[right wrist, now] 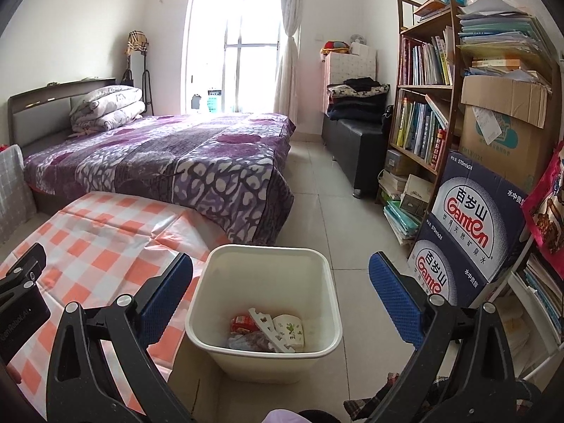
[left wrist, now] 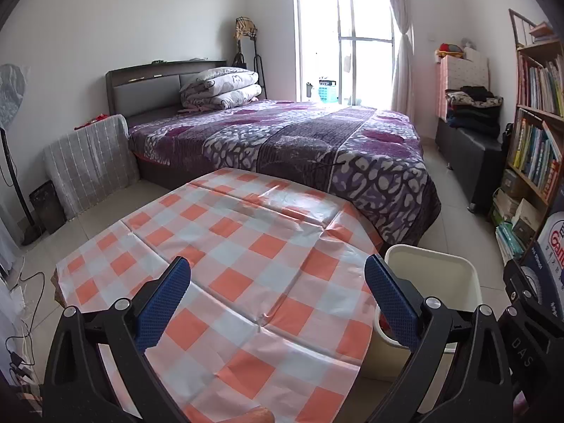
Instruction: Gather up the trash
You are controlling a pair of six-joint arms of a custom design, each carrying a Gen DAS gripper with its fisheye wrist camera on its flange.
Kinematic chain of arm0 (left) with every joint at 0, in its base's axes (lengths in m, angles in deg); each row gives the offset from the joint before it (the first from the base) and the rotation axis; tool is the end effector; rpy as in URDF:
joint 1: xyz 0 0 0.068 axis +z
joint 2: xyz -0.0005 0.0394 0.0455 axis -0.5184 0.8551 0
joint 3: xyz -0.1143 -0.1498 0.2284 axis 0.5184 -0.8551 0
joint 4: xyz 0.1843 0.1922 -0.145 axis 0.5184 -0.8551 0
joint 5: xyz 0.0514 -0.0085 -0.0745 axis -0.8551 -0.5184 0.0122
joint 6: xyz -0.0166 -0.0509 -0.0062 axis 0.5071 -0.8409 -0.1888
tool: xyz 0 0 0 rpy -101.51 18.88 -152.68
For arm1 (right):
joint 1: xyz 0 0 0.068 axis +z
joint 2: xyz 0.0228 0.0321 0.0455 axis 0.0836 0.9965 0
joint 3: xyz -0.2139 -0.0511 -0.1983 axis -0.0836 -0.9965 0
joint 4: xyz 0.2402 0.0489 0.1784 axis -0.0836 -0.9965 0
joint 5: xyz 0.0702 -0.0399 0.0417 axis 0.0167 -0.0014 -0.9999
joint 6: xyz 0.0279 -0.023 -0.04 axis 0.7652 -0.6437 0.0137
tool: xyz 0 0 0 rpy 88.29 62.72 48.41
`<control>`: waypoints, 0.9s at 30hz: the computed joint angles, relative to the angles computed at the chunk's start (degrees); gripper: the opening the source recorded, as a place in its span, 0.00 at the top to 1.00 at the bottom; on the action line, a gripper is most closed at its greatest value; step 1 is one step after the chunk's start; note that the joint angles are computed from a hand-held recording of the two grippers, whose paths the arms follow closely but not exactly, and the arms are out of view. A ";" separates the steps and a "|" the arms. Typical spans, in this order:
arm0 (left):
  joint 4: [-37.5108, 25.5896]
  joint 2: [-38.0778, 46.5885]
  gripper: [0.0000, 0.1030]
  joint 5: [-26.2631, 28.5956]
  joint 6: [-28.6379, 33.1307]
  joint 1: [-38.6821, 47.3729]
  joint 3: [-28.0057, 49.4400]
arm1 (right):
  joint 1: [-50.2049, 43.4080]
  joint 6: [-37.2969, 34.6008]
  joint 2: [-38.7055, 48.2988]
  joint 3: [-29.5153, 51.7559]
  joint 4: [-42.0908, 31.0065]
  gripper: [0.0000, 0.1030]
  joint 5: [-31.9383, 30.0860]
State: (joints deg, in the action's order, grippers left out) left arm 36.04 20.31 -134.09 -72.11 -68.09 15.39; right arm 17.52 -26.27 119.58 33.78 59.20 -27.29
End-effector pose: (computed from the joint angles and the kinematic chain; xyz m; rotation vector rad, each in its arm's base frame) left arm 0.1986 -0.1125 0.1406 -0.5712 2.0322 0.3771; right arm 0.2394 0.0490 0.1242 -0.1274 2.0096 0.0057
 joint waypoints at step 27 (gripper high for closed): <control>0.03 1.22 0.07 1.41 -0.50 0.24 0.20 | 0.15 0.04 0.25 0.08 -0.09 0.07 -0.19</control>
State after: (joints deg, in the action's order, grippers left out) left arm 36.07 21.53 -132.68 -72.61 -67.85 15.59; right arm 17.67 -26.23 119.82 33.86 59.11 -27.48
